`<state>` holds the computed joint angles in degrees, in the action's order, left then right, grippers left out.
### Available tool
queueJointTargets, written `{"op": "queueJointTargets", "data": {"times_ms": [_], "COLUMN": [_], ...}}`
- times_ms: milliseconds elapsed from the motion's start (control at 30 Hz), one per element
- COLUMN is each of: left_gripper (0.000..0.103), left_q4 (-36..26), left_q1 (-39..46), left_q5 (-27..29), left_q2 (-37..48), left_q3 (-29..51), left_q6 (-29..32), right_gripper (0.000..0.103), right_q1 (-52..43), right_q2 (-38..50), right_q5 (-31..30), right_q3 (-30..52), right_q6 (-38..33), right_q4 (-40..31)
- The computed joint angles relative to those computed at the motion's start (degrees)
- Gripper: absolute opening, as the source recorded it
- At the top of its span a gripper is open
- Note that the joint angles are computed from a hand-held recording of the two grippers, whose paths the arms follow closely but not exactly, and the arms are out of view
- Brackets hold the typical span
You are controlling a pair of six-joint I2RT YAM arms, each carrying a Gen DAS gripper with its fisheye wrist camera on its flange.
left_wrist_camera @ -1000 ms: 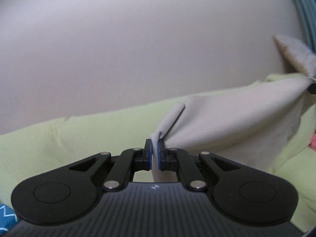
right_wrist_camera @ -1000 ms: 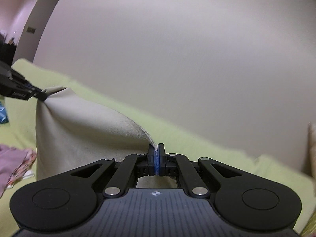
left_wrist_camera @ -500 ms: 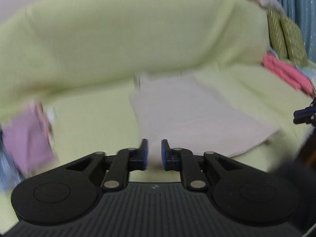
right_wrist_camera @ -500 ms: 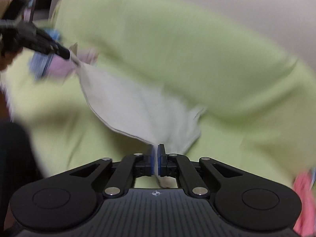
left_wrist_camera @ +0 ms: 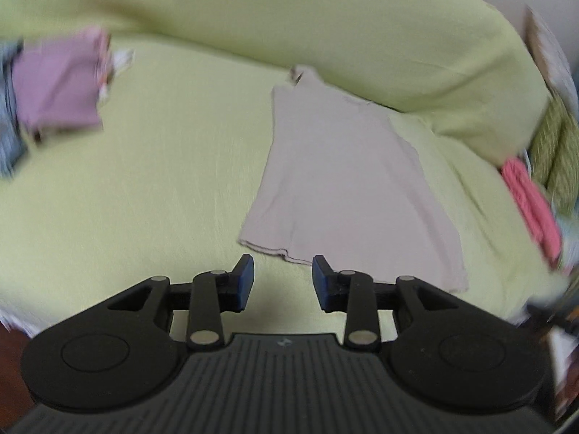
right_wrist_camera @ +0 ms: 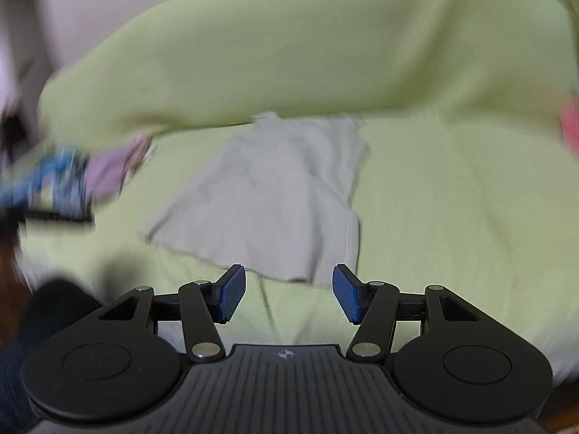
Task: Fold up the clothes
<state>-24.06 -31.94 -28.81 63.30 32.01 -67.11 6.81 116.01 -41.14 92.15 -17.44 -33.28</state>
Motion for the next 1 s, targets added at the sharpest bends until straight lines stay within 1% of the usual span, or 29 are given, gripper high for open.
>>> {"op": "queueJointTargets", "data": {"times_ms": [100, 167, 233, 300, 333, 367, 400, 433, 467, 500, 533, 600, 633, 700, 767, 833, 933, 1000], "left_gripper": [0.03, 0.03, 0.03, 0.03, 0.03, 0.03, 0.029, 0.025, 0.018, 0.0, 0.0, 0.0, 0.0, 0.0, 0.0, 0.001, 0.001, 0.001], "left_q4": [10.9, 17.5, 22.7, 28.4, 31.7, 34.8, 37.0, 38.5, 40.2, 42.7, 45.3, 49.6, 49.9, 50.2, 50.7, 50.2, 49.3, 49.1], "left_q1": [8.5, 13.4, 17.5, 20.4, 21.0, 20.9, 20.8, 20.7, 20.7, 21.6, 22.3, 22.8, 22.9, 22.6, 22.6, 22.2, 21.8, 21.7], "left_q5": [7.0, 10.6, 13.0, 15.8, 16.7, 16.2, 16.1, 15.9, 16.0, 18.1, 20.0, 20.7, 20.8, 20.1, 20.0, 19.3, 18.4, 18.1], "left_q2": [3.0, 6.3, 10.9, 14.6, 16.1, 16.9, 17.5, 17.9, 17.8, 18.8, 19.8, 20.2, 19.7, 19.5, 19.6, 19.7, 20.0, 20.4], "left_q3": [-4.6, -6.6, -7.2, -8.2, -9.0, -10.0, -10.7, -11.2, -12.1, -13.0, -13.9, -16.1, -16.6, -17.1, -17.4, -17.1, -16.3, -15.8], "left_q6": [0.8, 2.1, 3.6, 4.8, 5.2, 5.8, 6.4, 6.7, 6.6, 6.3, 6.0, 4.7, 4.7, 4.7, 4.8, 5.3, 6.1, 6.5], "right_gripper": [0.056, 0.056, 0.056, 0.056, 0.056, 0.056, 0.056, 0.056, 0.056, 0.056, 0.056, 0.053, 0.049, 0.045, 0.039, 0.039, 0.039, 0.039], "right_q1": [-1.6, -1.9, -1.4, -1.1, -0.6, -0.1, 0.3, 0.3, 0.3, 0.5, 0.4, 0.1, 0.0, 0.6, 0.8, 0.7, 0.3, 0.6], "right_q2": [7.0, 10.1, 11.5, 12.5, 13.6, 15.1, 16.6, 17.4, 18.1, 19.1, 19.6, 21.1, 22.0, 24.3, 25.3, 26.1, 26.9, 26.9], "right_q5": [-4.7, -7.1, -7.3, -6.5, -6.1, -5.7, -5.5, -5.3, -5.1, -4.9, -5.1, -6.8, -7.6, -6.7, -5.4, -4.8, -6.5, -7.2], "right_q3": [5.0, 6.7, 6.9, 7.5, 8.7, 10.3, 11.8, 12.4, 12.9, 13.6, 13.7, 14.1, 14.6, 17.4, 17.9, 18.0, 17.7, 17.1], "right_q6": [12.1, 17.8, 21.2, 22.9, 24.0, 25.2, 26.1, 26.4, 26.8, 27.6, 28.5, 30.6, 31.4, 32.7, 33.7, 35.1, 36.6, 35.9], "right_q4": [-1.9, -1.0, 2.0, 3.5, 3.9, 4.2, 4.6, 5.0, 5.7, 6.4, 7.1, 8.3, 8.8, 8.5, 9.4, 10.8, 12.6, 13.8]}}
